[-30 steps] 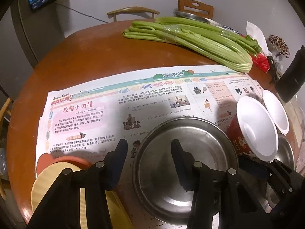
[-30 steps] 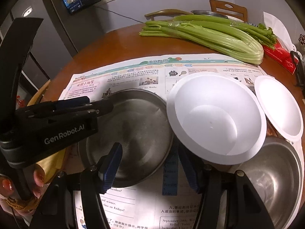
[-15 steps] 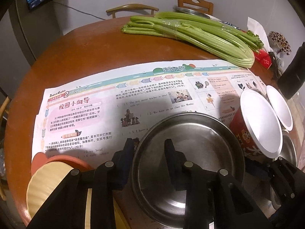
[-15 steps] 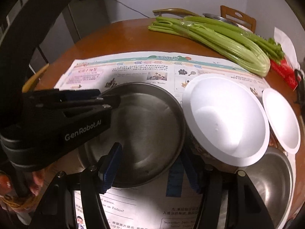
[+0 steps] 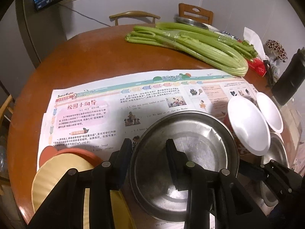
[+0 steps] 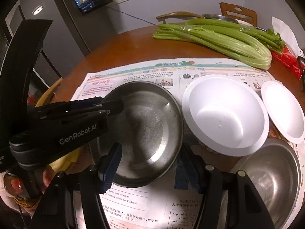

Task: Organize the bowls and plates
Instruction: 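Lift the metal plate with the left gripper and carry it toward the stack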

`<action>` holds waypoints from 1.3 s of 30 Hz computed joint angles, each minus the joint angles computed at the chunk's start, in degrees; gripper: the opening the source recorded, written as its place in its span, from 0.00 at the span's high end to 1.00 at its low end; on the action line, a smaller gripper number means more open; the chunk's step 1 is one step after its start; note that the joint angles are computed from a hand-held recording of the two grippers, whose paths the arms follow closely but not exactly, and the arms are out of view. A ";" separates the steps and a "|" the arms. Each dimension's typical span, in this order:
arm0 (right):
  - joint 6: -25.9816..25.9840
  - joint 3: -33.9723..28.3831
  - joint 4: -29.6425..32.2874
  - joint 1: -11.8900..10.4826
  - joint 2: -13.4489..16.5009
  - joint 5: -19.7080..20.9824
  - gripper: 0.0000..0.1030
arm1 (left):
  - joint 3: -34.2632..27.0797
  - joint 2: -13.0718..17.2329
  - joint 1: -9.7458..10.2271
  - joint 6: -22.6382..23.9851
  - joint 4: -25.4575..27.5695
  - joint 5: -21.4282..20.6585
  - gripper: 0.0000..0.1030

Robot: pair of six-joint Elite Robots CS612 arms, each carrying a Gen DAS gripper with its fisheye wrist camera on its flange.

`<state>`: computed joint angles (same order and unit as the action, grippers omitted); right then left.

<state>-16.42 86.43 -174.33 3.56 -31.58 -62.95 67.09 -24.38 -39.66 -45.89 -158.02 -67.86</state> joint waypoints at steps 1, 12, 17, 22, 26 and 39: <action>0.06 0.38 -0.62 -0.10 -0.16 0.31 0.39 | 0.31 -0.19 -0.09 -0.03 -0.32 0.20 0.64; -0.62 3.97 -5.82 -0.75 -2.16 3.07 0.39 | 4.55 -2.90 -1.26 -1.27 -4.09 3.09 0.62; -0.66 5.28 -7.74 -1.02 -3.00 4.02 0.39 | 6.36 -4.18 -1.92 -1.72 -5.59 4.61 0.61; -1.04 7.18 -10.13 -1.18 -4.27 4.98 0.39 | 8.82 -5.86 -2.66 -2.20 -7.25 6.75 0.61; -1.75 8.39 -11.68 -0.96 -5.27 5.60 0.39 | 11.11 -7.44 -3.20 -2.95 -8.59 8.70 0.60; -6.77 11.12 -13.84 1.22 -7.91 7.58 0.38 | 20.08 -13.05 -4.24 -9.03 -9.30 14.71 0.57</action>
